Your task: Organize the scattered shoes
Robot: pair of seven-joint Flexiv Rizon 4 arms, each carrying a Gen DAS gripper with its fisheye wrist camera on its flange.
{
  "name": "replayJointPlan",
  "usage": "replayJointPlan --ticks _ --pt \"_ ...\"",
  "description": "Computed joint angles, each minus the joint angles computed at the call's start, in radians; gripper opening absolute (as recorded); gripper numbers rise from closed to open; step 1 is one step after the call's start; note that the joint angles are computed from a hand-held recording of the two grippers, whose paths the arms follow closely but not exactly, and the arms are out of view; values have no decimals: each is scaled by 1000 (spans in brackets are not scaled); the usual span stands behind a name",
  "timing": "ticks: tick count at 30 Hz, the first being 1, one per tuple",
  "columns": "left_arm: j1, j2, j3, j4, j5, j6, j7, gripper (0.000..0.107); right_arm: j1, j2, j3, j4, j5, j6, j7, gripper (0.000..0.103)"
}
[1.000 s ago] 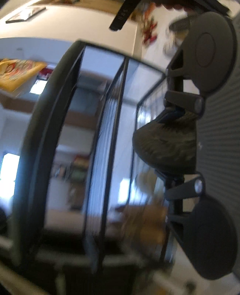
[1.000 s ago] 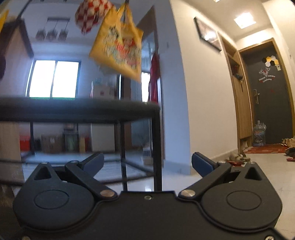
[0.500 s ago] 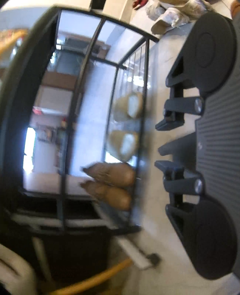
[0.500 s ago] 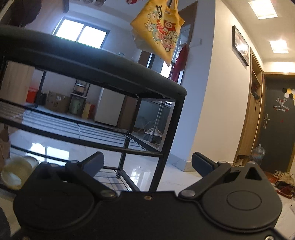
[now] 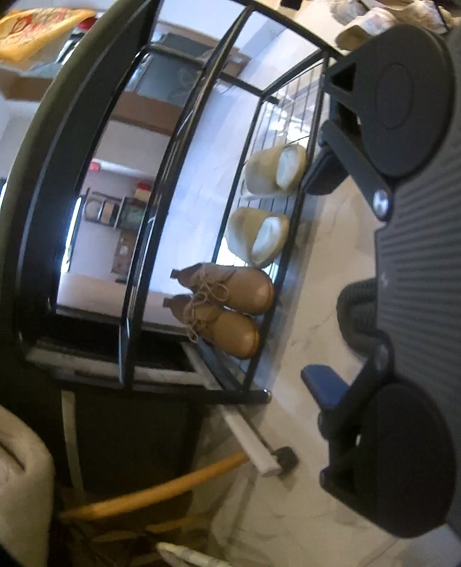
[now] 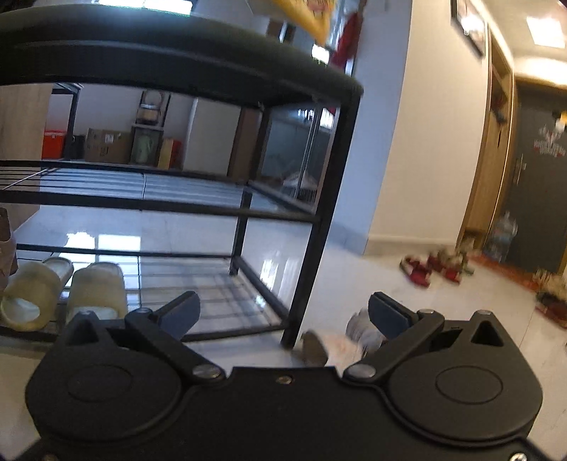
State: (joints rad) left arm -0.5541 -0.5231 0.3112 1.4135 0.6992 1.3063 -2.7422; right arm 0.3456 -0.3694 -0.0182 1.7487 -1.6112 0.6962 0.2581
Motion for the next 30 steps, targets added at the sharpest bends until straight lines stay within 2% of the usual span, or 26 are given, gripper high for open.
replayJointPlan --ticks 2,4,6,8,10,13,16,18,19,21,23,25,26,28,30 --pt "44 12 -40 11 -40 19 61 102 32 4 -39 1 41 20 -1 103" --pt "73 19 -66 16 -83 19 114 102 123 16 -149 16 88 55 2 103" --pt "117 29 -108 22 -151 12 203 102 117 43 -147 63 106 57 35 103" --pt "128 29 -111 23 -179 33 248 102 115 42 -143 61 131 55 31 103" --pt "104 18 -70 18 -165 70 245 102 122 41 -147 60 159 55 26 103" --pt "30 -10 29 2 -124 81 170 102 127 37 -146 56 189 54 18 103" --pt "39 -17 5 20 -179 44 148 102 134 31 -147 53 203 56 7 103" --pt "59 -16 -21 31 -214 35 157 102 69 18 -64 38 196 39 -2 103" --pt "58 -16 -22 32 -226 16 158 102 25 16 -29 36 192 75 -4 103" --pt "48 -14 -12 20 -220 -36 156 102 -92 7 31 40 224 287 -36 103" --pt "48 -8 -15 7 -212 -97 162 102 -229 -49 156 18 340 517 -135 103" --pt "72 9 -48 8 -226 -157 183 102 -342 -129 319 -3 581 679 -355 103" --pt "95 23 -76 18 -246 -174 206 102 -384 -159 400 -17 672 686 -454 103" --pt "155 60 -143 54 -299 -180 297 102 -440 -215 563 -57 966 667 -759 103" --pt "173 83 -165 59 -310 -206 353 102 -482 -278 720 -122 1245 602 -1059 103"
